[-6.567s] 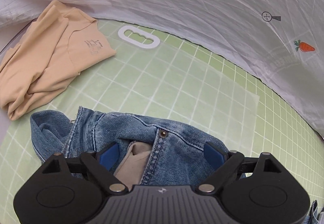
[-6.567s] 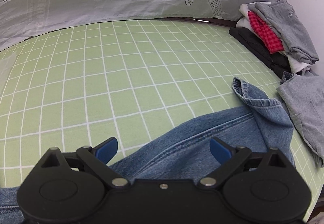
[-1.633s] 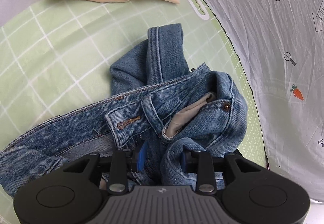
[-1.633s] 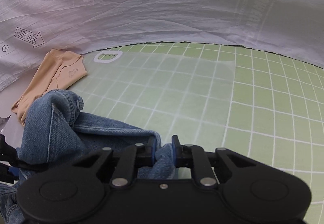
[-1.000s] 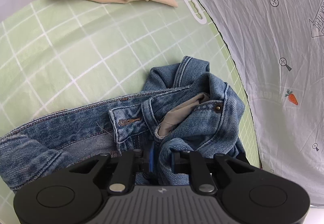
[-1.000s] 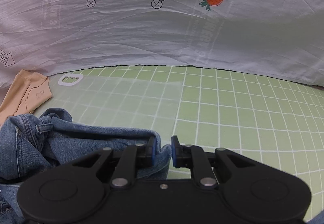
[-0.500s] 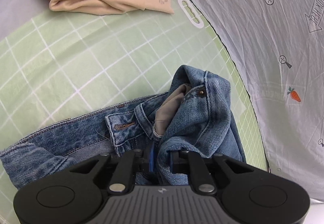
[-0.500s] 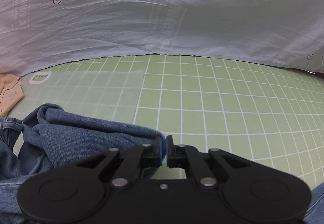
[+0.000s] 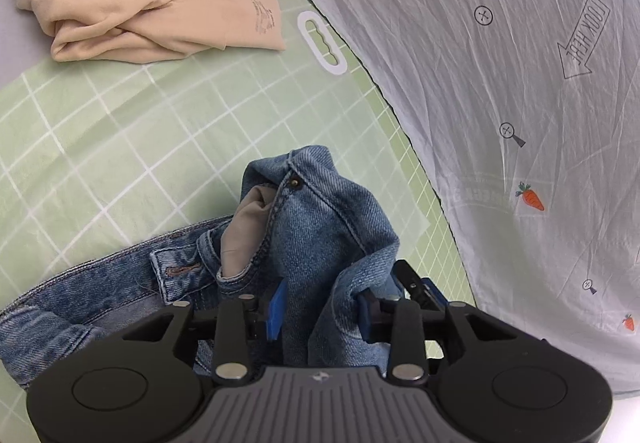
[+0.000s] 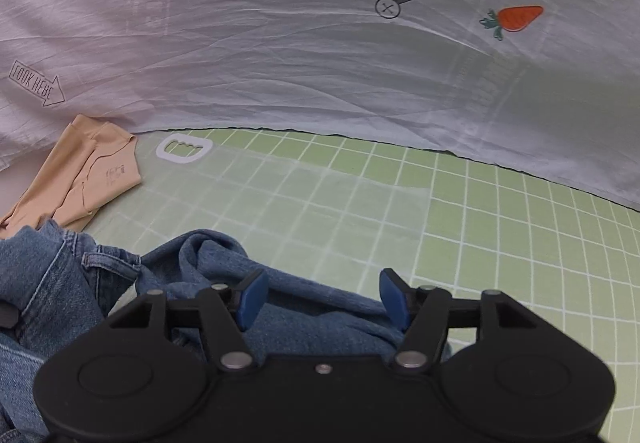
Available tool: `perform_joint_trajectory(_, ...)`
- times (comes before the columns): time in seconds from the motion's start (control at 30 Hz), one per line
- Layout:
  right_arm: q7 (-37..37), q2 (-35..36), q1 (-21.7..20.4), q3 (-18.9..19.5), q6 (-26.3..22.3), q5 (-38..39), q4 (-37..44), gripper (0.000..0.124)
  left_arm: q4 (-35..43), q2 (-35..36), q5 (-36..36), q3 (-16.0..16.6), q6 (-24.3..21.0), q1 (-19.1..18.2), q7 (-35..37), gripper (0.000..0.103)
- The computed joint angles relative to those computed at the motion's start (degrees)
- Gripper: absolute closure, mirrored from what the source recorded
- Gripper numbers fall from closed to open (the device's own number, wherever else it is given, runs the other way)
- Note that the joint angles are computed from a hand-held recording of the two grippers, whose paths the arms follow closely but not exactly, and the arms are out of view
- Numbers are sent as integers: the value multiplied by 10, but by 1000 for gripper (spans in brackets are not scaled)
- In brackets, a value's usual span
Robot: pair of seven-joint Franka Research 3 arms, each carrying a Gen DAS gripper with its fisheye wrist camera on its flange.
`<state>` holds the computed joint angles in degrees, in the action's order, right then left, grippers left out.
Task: Fold clothes
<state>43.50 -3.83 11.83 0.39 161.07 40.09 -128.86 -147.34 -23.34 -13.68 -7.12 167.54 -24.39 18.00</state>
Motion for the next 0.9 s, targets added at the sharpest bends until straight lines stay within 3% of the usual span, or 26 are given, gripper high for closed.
perform_joint_trajectory(0.07, -5, 11, 2, 1, -16, 1, 9, 57, -14, -3, 2, -15, 37, 18, -33, 58)
perform_joint_trajectory(0.17, -12, 26, 1, 4, -35, 12, 22, 56, -26, -11, 45, -82, 72, 104, -114, 31)
perform_joint_trajectory(0.2, -18, 31, 0, 5, -38, 21, 26, 55, -26, -11, 80, -87, 75, 120, -146, 30)
perform_joint_trajectory(0.27, -34, 41, -2, 7, -48, 37, 38, 54, -16, 9, 69, -50, 78, 92, -119, 29)
perform_joint_trajectory(0.37, -69, 55, -8, 10, -81, 68, 62, 49, 0, 43, 33, 50, 87, -1, -62, 24)
perform_joint_trajectory(0.43, -80, 69, -14, 11, -127, 81, 84, 45, 22, 67, -20, 105, 64, -59, -3, 24)
perform_joint_trajectory(0.5, -68, 83, -19, 12, -165, 69, 104, 44, 42, 85, -67, 130, 32, -87, 53, 25)
perform_joint_trajectory(0.57, -49, 92, -21, 15, -177, 55, 110, 50, 51, 95, -66, 111, 13, -69, 54, 27)
perform_joint_trajectory(0.63, -52, 94, -29, 17, -193, 85, 111, 65, 46, 95, -60, 83, 8, -41, 31, 40)
perform_joint_trajectory(0.67, -55, 92, -33, 17, -199, 100, 109, 79, 44, 96, -57, 69, 5, -27, 20, 50)
perform_joint_trajectory(0.7, -58, 90, -36, 17, -204, 115, 106, 84, 38, 94, -60, 57, 13, -16, 11, 64)
perform_joint_trajectory(0.77, -77, 80, -36, 18, -191, 129, 91, 94, 26, 88, -67, 34, 22, 7, -7, 74)
perform_joint_trajectory(0.9, -83, 51, -28, 16, -136, 145, 53, 103, 20, 67, 20, -35, -14, 86, -100, 82)
